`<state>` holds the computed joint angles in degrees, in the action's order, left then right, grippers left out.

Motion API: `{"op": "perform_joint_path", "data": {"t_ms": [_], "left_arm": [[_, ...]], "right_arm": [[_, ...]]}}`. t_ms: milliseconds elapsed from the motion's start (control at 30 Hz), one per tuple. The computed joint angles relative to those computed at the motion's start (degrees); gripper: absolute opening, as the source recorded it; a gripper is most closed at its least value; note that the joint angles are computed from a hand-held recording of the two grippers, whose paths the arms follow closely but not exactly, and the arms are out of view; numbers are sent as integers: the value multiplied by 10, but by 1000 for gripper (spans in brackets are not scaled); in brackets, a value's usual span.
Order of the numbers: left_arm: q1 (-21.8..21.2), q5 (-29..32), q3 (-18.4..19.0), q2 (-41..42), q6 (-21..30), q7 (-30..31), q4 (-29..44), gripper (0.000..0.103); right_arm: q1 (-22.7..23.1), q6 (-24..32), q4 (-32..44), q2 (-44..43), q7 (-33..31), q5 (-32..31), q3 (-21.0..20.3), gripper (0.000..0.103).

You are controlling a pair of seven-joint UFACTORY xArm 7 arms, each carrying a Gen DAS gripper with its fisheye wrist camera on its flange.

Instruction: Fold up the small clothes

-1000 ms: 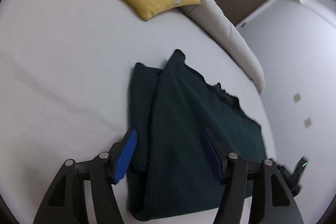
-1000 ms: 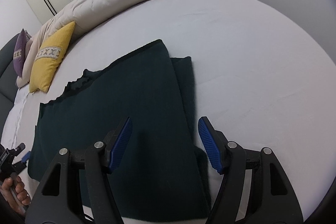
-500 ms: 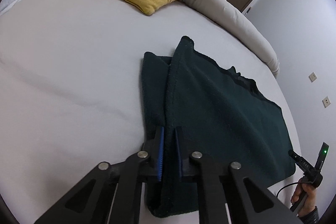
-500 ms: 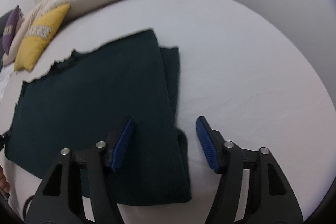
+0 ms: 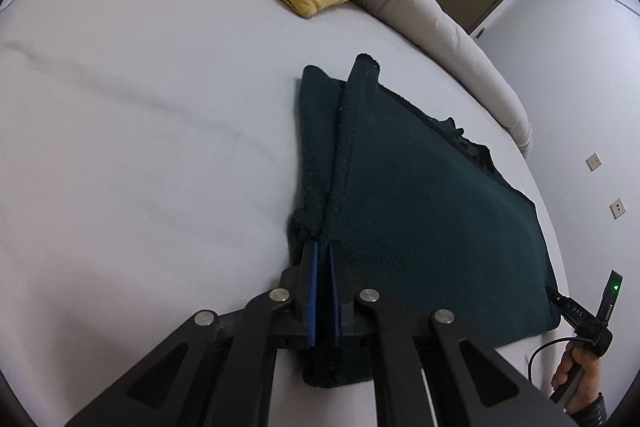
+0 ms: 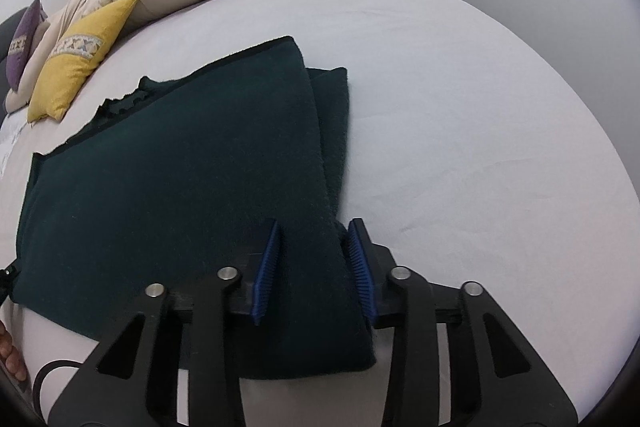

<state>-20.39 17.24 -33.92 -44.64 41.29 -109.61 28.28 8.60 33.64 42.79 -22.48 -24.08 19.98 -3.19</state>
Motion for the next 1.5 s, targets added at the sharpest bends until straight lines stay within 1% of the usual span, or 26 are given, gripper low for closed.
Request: {"op": "perform_joint_path", "data": {"t_ms": [33, 67, 100, 167, 233, 267, 433, 567, 700, 833, 933, 967, 1000, 1033, 1067, 1100, 1133, 1167, 1200, 1233, 1267, 1300, 1333, 1367, 1433, 1500], "left_arm": [[-2, 0, 3, -2, -3, 2, -3, 7], [0, -1, -1, 0, -3, -3, -1, 8], [-3, -3, 2, -3, -11, -5, -6, 8], [-5, -6, 7, -8, -19, -6, -12, 10], [-9, -11, 13, -11, -17, 1, -12, 10], [-8, -12, 14, -7, -14, 5, -8, 10], [-10, -16, 21, 7, 2, 32, 8, 8], [-13, -20, 25, 6, 4, 44, 8, 8], [-16, -25, 30, 5, -2, 53, 3, 8], [-19, -30, 38, 6, -7, 69, -2, 8], [-20, -39, 41, -5, -15, 67, -8, 10], [-22, -41, 41, -14, -9, 63, -7, 12], [-17, -43, 33, -20, 22, 63, 7, 15], [-8, -37, 20, -22, 70, 62, 32, 22], [2, -26, 8, -24, 101, 62, 50, 23], [10, -13, 2, -23, 116, 67, 66, 23], [18, 0, 1, -15, 122, 79, 81, 25], [32, 17, 3, 6, 117, 99, 101, 26], [44, 31, 7, 29, 106, 114, 115, 27], [57, 47, 10, 54, 89, 128, 129, 27], [70, 64, 14, 82, 76, 142, 144, 27], [79, 77, 15, 104, 68, 148, 156, 27], [93, 93, 23, 136, 47, 153, 168, 27], [97, 101, 38, 159, 19, 156, 171, 27], [109, 128, 54, 204, -2, 160, 191, 27], [105, 145, 73, 244, -4, 178, 208, 30]], "right_arm": [[0, 2, 0, -1, -2, 3, -3, 26], [0, 7, 0, -4, -4, 10, -8, 23], [1, 16, 1, -7, -7, 20, -15, 20], [0, 31, 2, -13, -10, 34, -24, 17], [-4, 49, 4, -20, -11, 47, -31, 7], [-6, 54, 5, -23, -11, 51, -32, 6], [-18, 64, 0, -34, -10, 46, -28, 5], [-24, 85, -4, -54, 2, 61, -38, 4], [-32, 95, -17, -57, 0, 67, -51, 4], [-30, 83, -27, -46, -29, 90, -60, 4], [-36, 92, -21, -42, -41, 68, -48, 4], [-38, 98, -17, -42, -42, 62, -45, 9], [-50, 107, -11, -48, -24, 38, -33, 17], [-61, 104, -9, -54, -3, 17, -21, 24], [-71, 90, -12, -69, 18, 0, -10, 33], [-70, 73, -16, -81, 26, -3, -9, 34], [-61, 50, -18, -96, 21, 8, -9, 34], [-37, 50, -9, -96, 13, 19, -21, 34], [-14, 65, 6, -89, 0, 36, -33, 34], [20, 94, 32, -70, -22, 68, -49, 34], [55, 127, 61, -44, -50, 112, -63, 34], [75, 145, 83, -20, -74, 148, -67, 34], [88, 151, 101, 5, -90, 179, -63, 34], [92, 157, 117, 28, -97, 201, -59, 34], [101, 211, 178, 111, -93, 258, -60, 34], [93, 222, 214, 167, -73, 277, -46, 34]]}}
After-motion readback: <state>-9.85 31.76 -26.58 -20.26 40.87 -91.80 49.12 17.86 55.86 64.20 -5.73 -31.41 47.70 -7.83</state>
